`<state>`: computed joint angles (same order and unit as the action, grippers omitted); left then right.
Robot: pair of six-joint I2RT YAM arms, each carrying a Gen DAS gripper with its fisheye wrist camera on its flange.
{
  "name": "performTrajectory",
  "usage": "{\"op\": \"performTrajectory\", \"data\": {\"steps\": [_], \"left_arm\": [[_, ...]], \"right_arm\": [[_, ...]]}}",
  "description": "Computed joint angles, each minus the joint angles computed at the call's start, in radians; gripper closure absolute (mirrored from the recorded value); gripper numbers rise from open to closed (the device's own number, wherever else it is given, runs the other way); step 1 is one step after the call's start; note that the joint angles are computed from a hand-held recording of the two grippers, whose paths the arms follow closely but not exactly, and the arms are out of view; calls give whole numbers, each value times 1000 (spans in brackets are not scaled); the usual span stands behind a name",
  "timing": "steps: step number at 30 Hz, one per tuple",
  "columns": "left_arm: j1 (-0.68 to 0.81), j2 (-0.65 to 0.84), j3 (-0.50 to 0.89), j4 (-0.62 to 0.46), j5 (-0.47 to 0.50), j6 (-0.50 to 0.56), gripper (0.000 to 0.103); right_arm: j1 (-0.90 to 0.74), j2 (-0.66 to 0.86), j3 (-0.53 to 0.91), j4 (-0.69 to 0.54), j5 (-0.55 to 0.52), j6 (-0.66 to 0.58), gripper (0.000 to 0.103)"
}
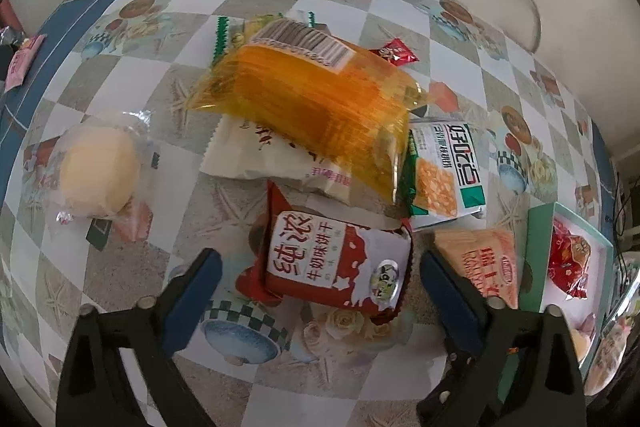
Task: Organize snacks
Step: 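Grasp the orange wafer-roll bag with the right tool while the left tool grasps the milk biscuit pack, then carry both bags over the white tray and open both tools to drop them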
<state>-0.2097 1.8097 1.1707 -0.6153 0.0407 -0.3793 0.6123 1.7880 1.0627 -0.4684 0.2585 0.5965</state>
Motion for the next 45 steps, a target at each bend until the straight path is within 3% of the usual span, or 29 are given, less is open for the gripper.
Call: {"op": "performTrajectory", "data": {"steps": [3,8,19,31,45], "left_arm": [[-13,14,16,-3,-5,-2,30],[-26,-4,13,-10,-31,-3,38],[-45,-138,-3,-36,-96,-5,38],[-92,-306,19,-78,-184,-13,38],[-306,-316,107,-115,-275,-41,38]], "right_arm": [[-8,-8,-10,7,-15,0,50],[-13,-27,-19,11,-26,-3,53],[-16,-117,-34,2,-34,1,55],[-53,-304,-37,-98,33,22,55],[-294,-530,-140,-190,36,11,55]]}}
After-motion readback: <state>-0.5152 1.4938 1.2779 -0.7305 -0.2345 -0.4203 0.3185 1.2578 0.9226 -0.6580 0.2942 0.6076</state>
